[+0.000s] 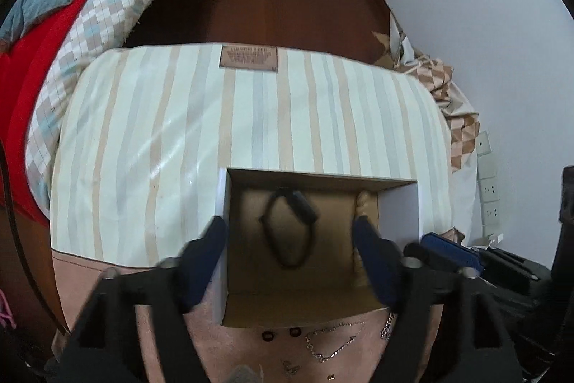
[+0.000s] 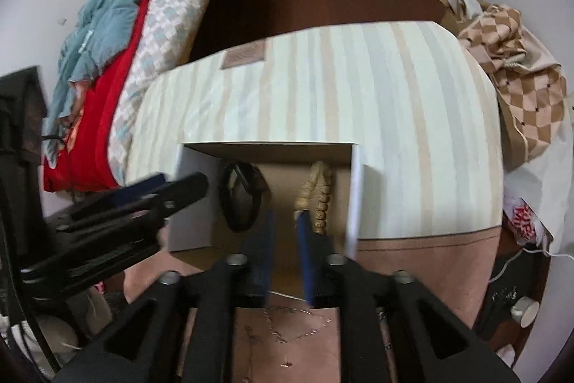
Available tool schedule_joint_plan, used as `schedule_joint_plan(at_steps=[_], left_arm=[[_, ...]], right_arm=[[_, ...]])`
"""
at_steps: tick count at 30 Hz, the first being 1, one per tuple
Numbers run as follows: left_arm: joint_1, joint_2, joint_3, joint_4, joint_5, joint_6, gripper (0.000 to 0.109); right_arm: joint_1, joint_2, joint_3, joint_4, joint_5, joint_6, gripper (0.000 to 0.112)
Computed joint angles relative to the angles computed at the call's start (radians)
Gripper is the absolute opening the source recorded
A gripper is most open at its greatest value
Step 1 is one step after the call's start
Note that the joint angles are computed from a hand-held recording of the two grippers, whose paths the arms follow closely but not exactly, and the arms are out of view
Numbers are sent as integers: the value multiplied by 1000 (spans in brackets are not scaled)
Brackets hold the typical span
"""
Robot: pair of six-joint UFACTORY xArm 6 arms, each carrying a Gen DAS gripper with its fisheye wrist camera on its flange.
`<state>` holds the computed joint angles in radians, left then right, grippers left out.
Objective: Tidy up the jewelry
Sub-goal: 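Carry both items into the white cardboard box and open both tools, then lift both tools out of the box and back over the table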
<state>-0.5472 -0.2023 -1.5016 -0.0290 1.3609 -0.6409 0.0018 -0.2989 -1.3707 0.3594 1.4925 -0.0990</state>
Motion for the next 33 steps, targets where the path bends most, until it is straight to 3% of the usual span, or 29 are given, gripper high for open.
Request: schedule_joint_plan(at_steps=[2,3,5,6,8,10,18,33], left_arm=[[5,3,-14,6,18,-5,74],[5,0,-16,20,26,-11,75],[1,-12,-15,54,39,-22,98],[-5,-23,-9,79,46,-29,102],[-27,-43,1,149,71,-44,102],[-61,-69,23,233,98,-65,102],[-127,-159,107,343,158,-119,102],[-269,-222,50,495,286,-224,102]], right_arm=[[-3,-12,10,-11,-3,1,56],[-1,-20,13,-23,-6,2,60],[10,-40,21,-63,-15,7,62],[23,-53,27,-106,-20,19,64],[61,-91,53,-206,-43,47,87],[90,-123,84,-281,-53,76,94],[147,-219,192,-368,-69,143,95],[225,-319,161,-428,-28,219,98]])
